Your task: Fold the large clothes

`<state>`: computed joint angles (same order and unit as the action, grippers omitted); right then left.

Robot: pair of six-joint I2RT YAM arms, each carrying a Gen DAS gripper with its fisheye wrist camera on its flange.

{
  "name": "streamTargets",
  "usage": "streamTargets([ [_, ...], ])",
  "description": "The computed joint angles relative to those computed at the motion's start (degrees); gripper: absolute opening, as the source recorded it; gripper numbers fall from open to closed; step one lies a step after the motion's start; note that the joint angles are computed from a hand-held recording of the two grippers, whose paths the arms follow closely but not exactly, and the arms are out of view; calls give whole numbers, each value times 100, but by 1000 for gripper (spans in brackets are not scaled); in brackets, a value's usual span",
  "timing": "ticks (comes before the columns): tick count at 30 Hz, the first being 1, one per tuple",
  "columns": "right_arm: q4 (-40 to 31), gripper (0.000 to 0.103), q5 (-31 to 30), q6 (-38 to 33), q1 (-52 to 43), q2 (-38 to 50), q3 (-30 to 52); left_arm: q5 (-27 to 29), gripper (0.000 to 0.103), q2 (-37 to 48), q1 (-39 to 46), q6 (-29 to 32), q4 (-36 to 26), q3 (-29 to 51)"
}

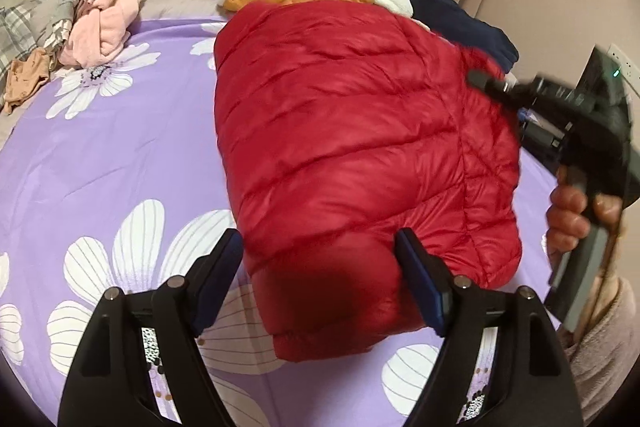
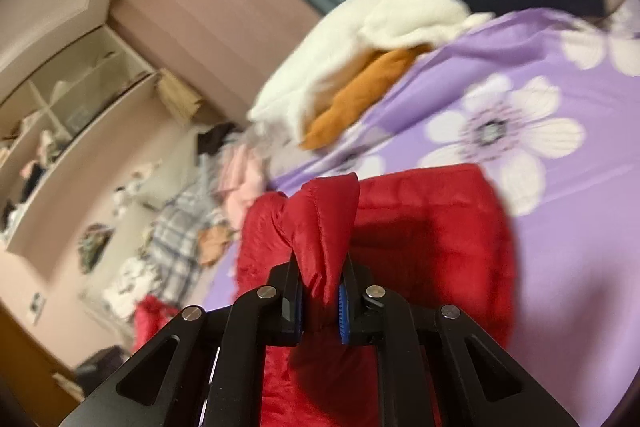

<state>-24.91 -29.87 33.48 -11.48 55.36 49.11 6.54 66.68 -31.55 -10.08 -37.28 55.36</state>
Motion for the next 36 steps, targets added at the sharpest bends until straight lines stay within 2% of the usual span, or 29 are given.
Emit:
streamTargets([
  [3, -401, 14, 305, -345, -122, 290, -56, -55, 82, 218, -83, -18, 47, 45],
  [5, -327, 14, 513, -419, -59, 385, -294, -64, 84, 337, -88, -24, 91, 61],
  [8, -210, 14, 403, -403, -170, 436, -445, 8, 84, 494, -15, -43, 31, 147],
  [11, -415, 18, 338, -474, -182, 576, -232, 20, 84, 567, 8, -34, -37, 211],
  [13, -705, 31, 376, -586, -220, 578, -3, -26, 84, 582, -26, -42, -50, 216],
  [14, -831, 40, 498, -627, -183, 505, 69, -27, 85, 596, -27, -59, -63, 226],
  [16, -1127, 51, 914, -666, -90, 240, 197, -15, 85, 597, -22, -84, -71, 222],
  [21, -1375, 51, 1464, -947, 115, -326, 336, -60, 84, 543, -23, -74, -133, 285],
  [24, -1210, 51, 1364, -1187, 322, -424, 356, -177, 83, 485, -88, -47, -160, 333],
  [27, -1071, 48, 1418, -1286, 674, -325, 327, -203, 83, 491, -89, -5, -177, 385],
  [29, -1092, 39, 1745, -1371, 1007, -147, 332, -184, 83, 500, -70, 13, -193, 403],
  [31, -1176, 36, 2095, -1432, 1231, 134, 349, -142, 83, 490, -30, 54, -194, 431],
  [36, -1087, 34, 2031, -1419, 1128, 399, 101, -120, 82, 489, 72, 82, -65, 571],
])
